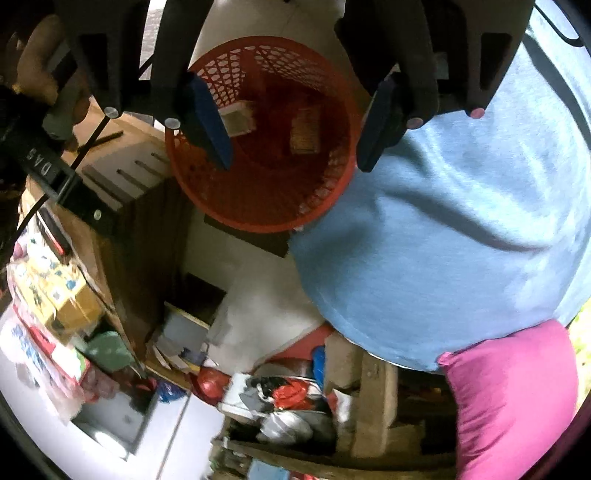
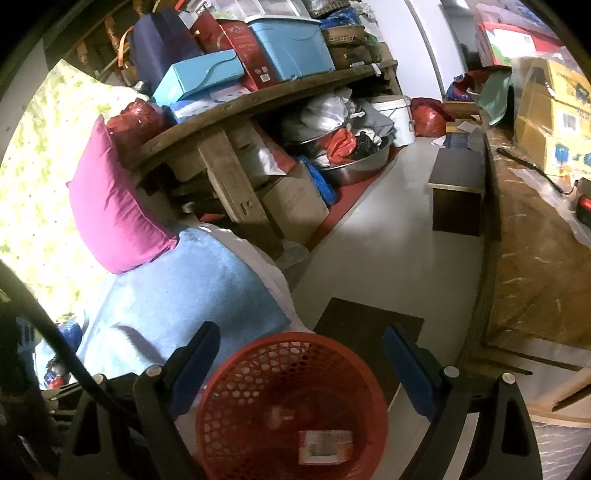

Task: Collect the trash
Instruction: 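Move both open tools back over the remaining trash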

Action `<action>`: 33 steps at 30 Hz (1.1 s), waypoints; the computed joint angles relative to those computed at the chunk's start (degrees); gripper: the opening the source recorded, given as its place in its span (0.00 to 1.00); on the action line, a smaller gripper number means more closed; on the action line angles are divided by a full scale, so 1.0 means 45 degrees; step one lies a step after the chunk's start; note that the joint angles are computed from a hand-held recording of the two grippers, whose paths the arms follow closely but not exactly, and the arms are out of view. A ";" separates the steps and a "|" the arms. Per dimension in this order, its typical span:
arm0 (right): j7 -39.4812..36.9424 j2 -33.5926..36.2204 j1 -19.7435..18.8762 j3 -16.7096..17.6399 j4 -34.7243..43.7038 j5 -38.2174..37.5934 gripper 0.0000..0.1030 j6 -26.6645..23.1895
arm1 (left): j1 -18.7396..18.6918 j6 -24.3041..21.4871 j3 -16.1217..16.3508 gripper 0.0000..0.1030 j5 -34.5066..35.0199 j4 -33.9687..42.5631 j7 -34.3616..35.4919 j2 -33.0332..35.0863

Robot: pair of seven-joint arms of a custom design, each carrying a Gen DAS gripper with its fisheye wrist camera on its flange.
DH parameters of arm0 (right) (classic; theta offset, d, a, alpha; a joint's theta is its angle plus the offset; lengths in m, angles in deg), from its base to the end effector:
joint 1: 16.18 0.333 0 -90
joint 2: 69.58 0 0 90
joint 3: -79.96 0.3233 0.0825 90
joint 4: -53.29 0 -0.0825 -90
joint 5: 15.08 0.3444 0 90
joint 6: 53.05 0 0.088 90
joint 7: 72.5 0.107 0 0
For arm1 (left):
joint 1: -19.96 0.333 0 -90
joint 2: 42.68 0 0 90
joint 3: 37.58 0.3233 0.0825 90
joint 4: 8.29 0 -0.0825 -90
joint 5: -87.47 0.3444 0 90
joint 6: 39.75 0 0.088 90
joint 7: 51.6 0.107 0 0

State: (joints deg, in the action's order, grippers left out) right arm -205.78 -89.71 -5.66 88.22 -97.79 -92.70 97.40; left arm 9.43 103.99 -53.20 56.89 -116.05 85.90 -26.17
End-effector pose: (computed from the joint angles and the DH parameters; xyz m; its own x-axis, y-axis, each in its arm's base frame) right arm 0.3590 0.1473 0.4134 -0.6259 -0.6767 -0.3878 -0.3067 0.6707 -0.6753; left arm 0.5635 -0.2569 0.4270 -0.7881 -0.5917 0.1694 -0.5846 0.6337 -0.5066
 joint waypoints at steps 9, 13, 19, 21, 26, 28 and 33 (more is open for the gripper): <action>-0.0443 0.1398 0.0270 -0.0050 0.1335 -0.0245 0.90 0.0514 | 0.0799 0.0341 0.0373 0.69 -0.0782 0.0000 0.0041 -0.0246; -0.0966 0.2147 0.0497 -0.0112 0.2258 -0.0340 0.90 0.0740 | 0.1300 0.0745 0.0664 0.69 -0.1026 -0.0076 0.0082 -0.0315; -0.2502 0.3568 0.1034 -0.0184 0.4303 -0.0130 0.90 0.0869 | 0.2253 0.1468 0.1127 0.69 -0.1394 -0.0046 -0.0097 -0.0222; -0.3039 0.4101 0.1278 -0.0202 0.5151 -0.0126 0.90 0.0879 | 0.2606 0.1608 0.1290 0.69 -0.1408 0.0088 -0.0245 -0.0097; -0.4722 0.5606 0.1993 -0.0408 0.7433 0.0124 0.90 0.1203 | 0.3379 0.2607 0.1778 0.69 -0.1151 0.0376 -0.1164 0.0289; -0.5558 0.6240 0.2335 -0.0534 0.8343 0.0427 0.90 0.1396 | 0.3644 0.3346 0.2023 0.69 -0.0957 0.0509 -0.1879 0.0521; -0.7740 0.7675 0.3134 -0.0834 1.0271 0.1604 0.90 0.1868 | 0.3571 0.5564 0.3498 0.69 0.0812 0.0780 -0.4981 0.1263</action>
State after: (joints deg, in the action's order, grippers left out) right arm -240.61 -55.17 8.44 84.46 -51.57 -85.49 105.80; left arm 25.50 129.03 -37.46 60.54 -112.54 63.48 -20.49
